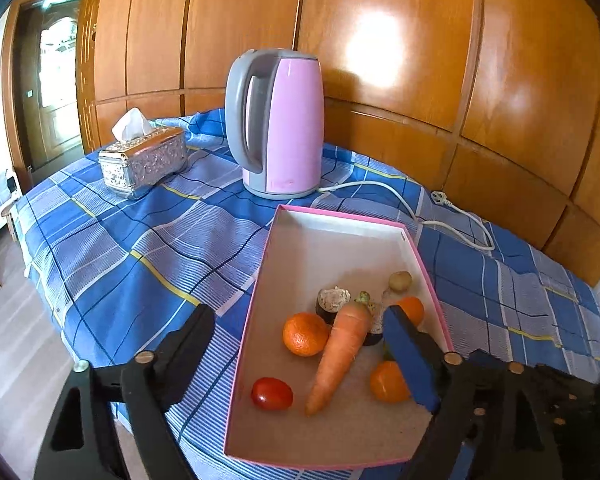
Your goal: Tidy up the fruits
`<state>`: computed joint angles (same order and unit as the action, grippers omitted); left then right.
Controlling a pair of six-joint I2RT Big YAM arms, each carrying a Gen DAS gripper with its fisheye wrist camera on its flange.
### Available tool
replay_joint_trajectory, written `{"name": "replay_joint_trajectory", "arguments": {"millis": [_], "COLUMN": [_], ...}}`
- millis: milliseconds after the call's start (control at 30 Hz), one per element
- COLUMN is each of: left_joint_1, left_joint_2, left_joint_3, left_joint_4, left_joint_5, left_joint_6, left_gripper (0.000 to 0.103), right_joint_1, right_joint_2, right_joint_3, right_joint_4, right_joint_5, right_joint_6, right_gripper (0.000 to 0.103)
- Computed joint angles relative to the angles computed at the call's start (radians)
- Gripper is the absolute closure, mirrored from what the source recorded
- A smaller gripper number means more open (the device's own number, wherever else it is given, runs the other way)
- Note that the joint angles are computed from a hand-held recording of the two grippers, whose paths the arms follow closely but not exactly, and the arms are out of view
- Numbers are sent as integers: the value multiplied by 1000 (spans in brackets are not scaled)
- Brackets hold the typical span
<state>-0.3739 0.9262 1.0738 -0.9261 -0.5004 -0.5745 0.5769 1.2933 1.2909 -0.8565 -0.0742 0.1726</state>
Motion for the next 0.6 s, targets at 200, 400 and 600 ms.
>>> {"name": "replay_joint_trajectory", "arguments": {"millis": [200,400,600], "left_joint_1": [-39,-64,-80], "left_joint_2": [-4,-3,-3], "left_joint_3": [-5,-2,-2], "left_joint_4": [-5,-13,-20], "left_joint_5": [-30,-49,-61], "left_joint_6": [-13,-18,-19], "left_gripper": [8,5,5], "right_joint_1": [1,0,3], "right_joint_2": [-35,-54,-66], "right_joint_3": [-31,-52,-61], "right_joint_4": [8,10,16], "right_joint_5": [44,54,66], "right_joint_6": [4,9,9], "right_gripper": [67,67,67]}}
